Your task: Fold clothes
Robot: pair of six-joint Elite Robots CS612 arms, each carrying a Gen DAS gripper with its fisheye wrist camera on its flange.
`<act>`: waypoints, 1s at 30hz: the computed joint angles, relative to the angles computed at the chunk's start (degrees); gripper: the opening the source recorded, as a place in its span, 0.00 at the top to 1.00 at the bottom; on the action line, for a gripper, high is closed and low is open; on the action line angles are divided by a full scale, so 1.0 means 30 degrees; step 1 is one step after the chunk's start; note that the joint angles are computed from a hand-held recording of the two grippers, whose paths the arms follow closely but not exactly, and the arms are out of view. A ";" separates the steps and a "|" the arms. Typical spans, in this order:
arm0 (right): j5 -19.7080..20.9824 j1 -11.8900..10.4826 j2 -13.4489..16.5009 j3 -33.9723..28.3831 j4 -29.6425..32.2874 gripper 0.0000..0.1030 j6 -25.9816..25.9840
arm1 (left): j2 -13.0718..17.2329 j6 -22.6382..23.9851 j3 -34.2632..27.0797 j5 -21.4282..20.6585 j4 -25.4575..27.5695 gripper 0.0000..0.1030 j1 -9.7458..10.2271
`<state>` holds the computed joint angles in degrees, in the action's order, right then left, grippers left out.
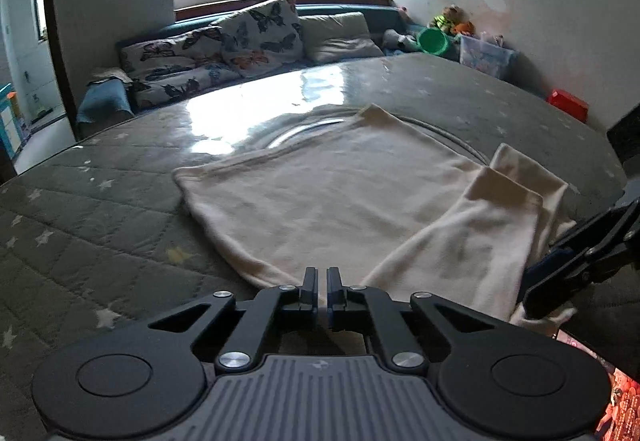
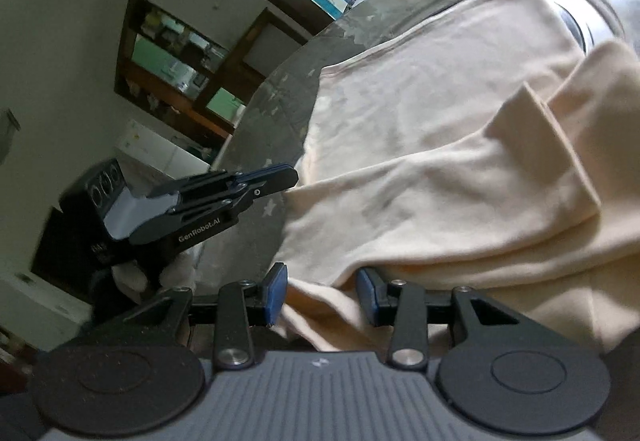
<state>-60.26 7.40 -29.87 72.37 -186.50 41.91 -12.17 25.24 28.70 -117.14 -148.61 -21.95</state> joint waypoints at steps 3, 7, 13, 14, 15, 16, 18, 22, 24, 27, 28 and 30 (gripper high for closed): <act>0.0322 -0.0050 0.0345 -0.0312 -0.0436 0.63 0.1508 | 0.0150 0.0044 -0.0274 -0.1135 0.0071 0.94 0.0168; 0.0012 0.0040 0.0771 -0.0864 -0.0416 0.66 0.2748 | 0.0360 0.0924 -0.0725 -0.1619 0.0906 0.81 0.0103; -0.0255 0.0201 0.1056 -0.1430 -0.0139 0.75 0.3042 | 0.0659 0.2074 -0.1258 -0.1237 0.1828 0.82 -0.0002; -0.0341 0.0217 0.1097 -0.1493 -0.0119 0.78 0.3104 | 0.0605 0.2249 -0.1126 -0.1250 0.1669 0.89 0.0002; -0.0421 0.0224 0.1138 -0.1544 -0.0141 0.84 0.3203 | 0.0520 0.2428 -0.0950 -0.1346 0.1494 0.92 0.0019; -0.0534 0.0237 0.1163 -0.1568 -0.0174 0.86 0.3335 | 0.0439 0.2530 -0.0785 -0.1519 0.1347 0.96 0.0046; -0.0470 0.0240 0.1240 -0.1658 -0.0275 0.90 0.3512 | 0.0327 0.2400 -0.0534 -0.1784 0.0881 0.97 0.0109; 0.0101 0.0310 0.1366 -0.1946 -0.0802 0.91 0.3487 | 0.0281 0.1624 -0.0475 -0.1934 0.0065 0.98 0.0272; 0.0541 0.0357 0.1484 -0.2242 -0.1046 0.91 0.3571 | 0.0245 0.1236 -0.0413 -0.1886 -0.0385 0.99 0.0353; 0.1173 0.0459 0.1765 -0.2839 -0.1252 0.91 0.3652 | 0.0185 0.0708 -0.0352 -0.1888 -0.0675 0.99 0.0508; 0.1362 0.0496 0.1869 -0.3049 -0.1309 0.92 0.3698 | 0.0108 0.0586 -0.0201 -0.1804 -0.0899 0.99 0.0551; 0.1460 0.0613 0.2061 -0.3490 -0.1238 0.92 0.3564 | 0.0082 0.0201 -0.0185 -0.1999 -0.0946 0.98 0.0634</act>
<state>-55.88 9.24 -23.68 61.91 -190.21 52.60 -11.92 25.84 28.14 -123.14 -151.45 -20.05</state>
